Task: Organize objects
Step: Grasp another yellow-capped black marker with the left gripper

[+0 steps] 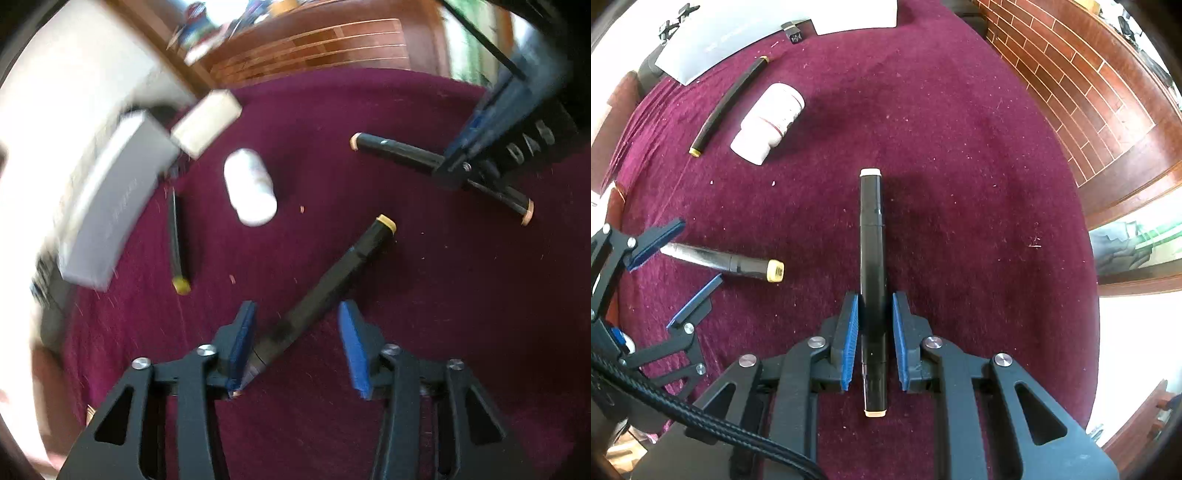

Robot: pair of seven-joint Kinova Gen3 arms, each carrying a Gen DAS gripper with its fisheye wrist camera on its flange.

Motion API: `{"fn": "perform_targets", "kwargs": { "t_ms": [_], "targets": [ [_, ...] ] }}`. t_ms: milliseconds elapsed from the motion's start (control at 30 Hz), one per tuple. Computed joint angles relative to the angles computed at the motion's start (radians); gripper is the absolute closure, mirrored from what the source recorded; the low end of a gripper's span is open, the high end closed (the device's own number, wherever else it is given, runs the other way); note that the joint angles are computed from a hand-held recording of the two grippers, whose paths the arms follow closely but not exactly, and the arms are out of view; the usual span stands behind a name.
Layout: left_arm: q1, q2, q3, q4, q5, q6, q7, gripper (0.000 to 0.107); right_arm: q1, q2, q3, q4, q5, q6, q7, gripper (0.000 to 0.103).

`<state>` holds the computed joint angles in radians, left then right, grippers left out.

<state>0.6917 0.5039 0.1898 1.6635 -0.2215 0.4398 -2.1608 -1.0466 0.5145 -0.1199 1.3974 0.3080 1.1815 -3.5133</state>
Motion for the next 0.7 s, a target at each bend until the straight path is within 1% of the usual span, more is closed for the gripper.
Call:
{"fn": "perform_targets", "kwargs": {
  "t_ms": [100,133,167,200,267,333,400,433,467,500,533,567,600,633,667,700],
  "targets": [
    [-0.054,0.0,0.035,-0.058,0.101,0.122,0.009,0.09,-0.006,-0.001,0.002,0.004,0.007,-0.006,-0.008,0.089],
    [-0.094,0.008,0.066,-0.076,0.141,0.163,0.009,0.099,-0.008,-0.003,0.002,0.007,0.01,-0.009,-0.011,0.088],
    [-0.126,0.021,0.086,-0.092,0.182,0.203,0.024,0.1,-0.009,-0.005,0.002,0.011,0.013,-0.012,-0.013,0.088],
    [-0.139,0.028,0.089,-0.105,0.207,0.237,0.035,0.1,-0.011,-0.004,0.002,0.011,0.016,-0.012,-0.014,0.088],
    [-0.118,0.03,0.058,-0.111,0.212,0.257,0.039,0.099,-0.013,-0.002,0.003,0.009,0.019,-0.01,-0.018,0.088],
    [-0.114,0.027,0.054,-0.098,0.226,0.228,0.05,0.099,-0.013,0.004,0.002,-0.001,0.021,0.0,-0.014,0.088],
    [-0.087,0.025,0.028,-0.101,0.237,0.22,0.054,0.099,-0.012,0.007,0.002,-0.007,0.02,0.006,-0.007,0.088],
    [-0.091,0.014,0.039,-0.09,0.231,0.194,0.042,0.099,-0.012,0.006,0.003,-0.006,0.02,0.004,-0.01,0.088],
    [-0.113,-0.002,0.066,-0.065,0.235,0.16,0.014,0.099,-0.013,0.003,0.004,-0.001,0.02,-0.002,-0.015,0.088],
    [-0.152,-0.024,0.113,-0.041,0.25,0.129,-0.027,0.099,-0.011,-0.001,0.004,0.008,0.02,-0.011,-0.017,0.087],
    [-0.189,-0.035,0.159,-0.021,0.257,0.105,-0.067,0.095,-0.008,-0.007,0.003,0.018,0.02,-0.024,-0.017,0.086],
    [-0.225,-0.038,0.205,-0.014,0.249,0.091,-0.108,0.086,-0.006,-0.014,0.002,0.03,0.022,-0.038,-0.02,0.085],
    [-0.242,-0.032,0.237,-0.016,0.226,0.067,-0.149,0.079,-0.006,-0.016,0.001,0.036,0.025,-0.047,-0.022,0.084],
    [-0.24,-0.037,0.251,0.001,0.186,0.03,-0.189,0.067,-0.005,-0.019,0.001,0.039,0.026,-0.052,-0.023,0.084],
    [-0.227,-0.04,0.247,0.017,0.162,-0.005,-0.225,0.065,-0.007,-0.02,0.001,0.043,0.028,-0.057,-0.026,0.084],
    [-0.202,-0.039,0.224,0.023,0.145,-0.029,-0.265,0.065,-0.007,-0.023,0.0,0.048,0.03,-0.063,-0.028,0.084]
  ]
}}
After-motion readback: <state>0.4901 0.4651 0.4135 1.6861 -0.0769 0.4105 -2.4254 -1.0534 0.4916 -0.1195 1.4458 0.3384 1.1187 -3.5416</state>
